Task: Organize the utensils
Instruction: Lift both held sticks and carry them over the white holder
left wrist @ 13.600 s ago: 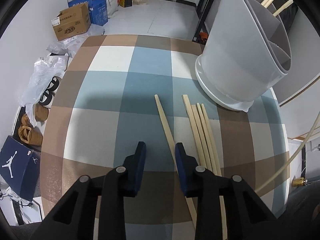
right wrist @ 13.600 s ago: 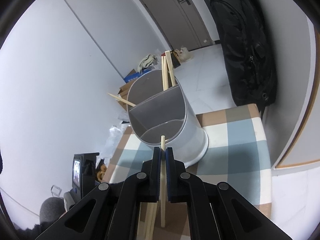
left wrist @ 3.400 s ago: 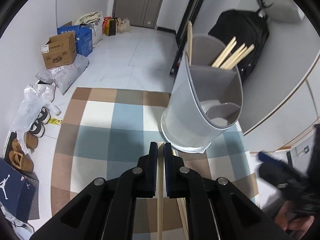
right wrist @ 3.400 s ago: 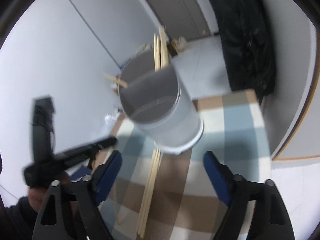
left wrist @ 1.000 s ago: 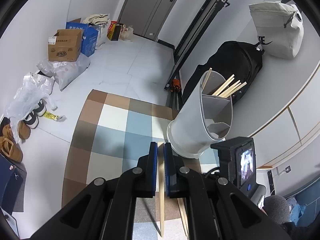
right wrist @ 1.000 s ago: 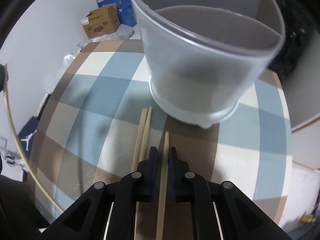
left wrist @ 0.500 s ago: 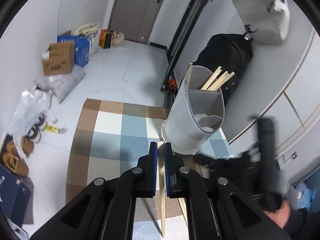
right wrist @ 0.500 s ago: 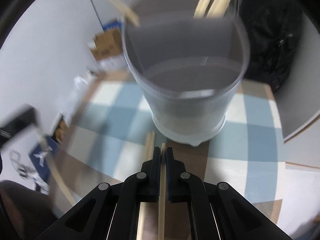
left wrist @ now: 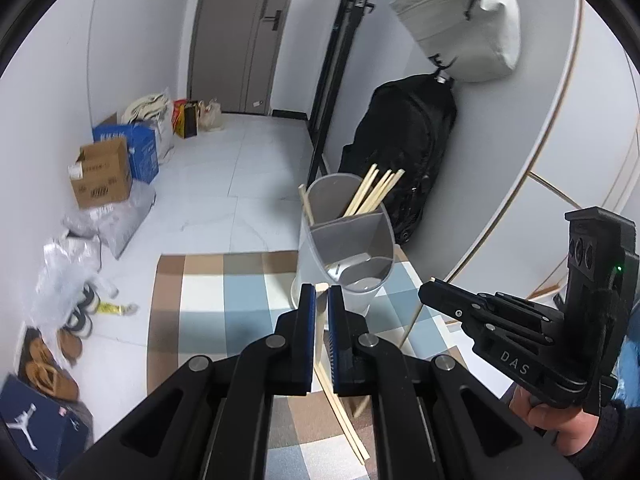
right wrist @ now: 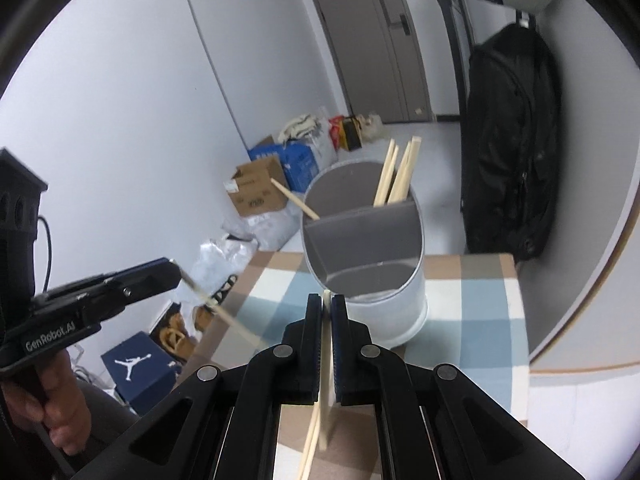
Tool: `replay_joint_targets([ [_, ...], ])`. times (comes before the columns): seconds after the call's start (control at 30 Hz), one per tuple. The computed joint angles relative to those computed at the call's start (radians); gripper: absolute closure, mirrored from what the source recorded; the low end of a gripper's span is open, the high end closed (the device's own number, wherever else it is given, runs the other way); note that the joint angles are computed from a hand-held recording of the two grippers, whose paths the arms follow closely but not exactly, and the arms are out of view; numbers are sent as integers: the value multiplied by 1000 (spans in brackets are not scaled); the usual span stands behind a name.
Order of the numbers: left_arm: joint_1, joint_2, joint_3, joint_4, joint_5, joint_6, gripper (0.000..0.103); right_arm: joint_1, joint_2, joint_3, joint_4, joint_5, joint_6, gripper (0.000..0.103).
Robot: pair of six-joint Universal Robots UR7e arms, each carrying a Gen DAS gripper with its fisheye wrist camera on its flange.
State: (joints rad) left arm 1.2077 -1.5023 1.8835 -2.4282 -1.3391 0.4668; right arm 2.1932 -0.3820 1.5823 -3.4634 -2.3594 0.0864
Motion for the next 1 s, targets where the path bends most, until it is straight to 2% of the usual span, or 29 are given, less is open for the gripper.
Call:
replay_joint_targets([
  [0.4,-91,0,-16,7,58,20,101,16,-51,19,-149,28,-119,99],
  [0.53,-114,4,-36,16,51,15,101,22,-76,3,-167,47,-160,99],
  [0.67,-142,16,-57,8,77,17,101,25,-91,-26,-177,57,-212,99],
  [1.0,-176,97,-160,-29,89,34,101,10,-104,-125,-173,74,-293,99],
])
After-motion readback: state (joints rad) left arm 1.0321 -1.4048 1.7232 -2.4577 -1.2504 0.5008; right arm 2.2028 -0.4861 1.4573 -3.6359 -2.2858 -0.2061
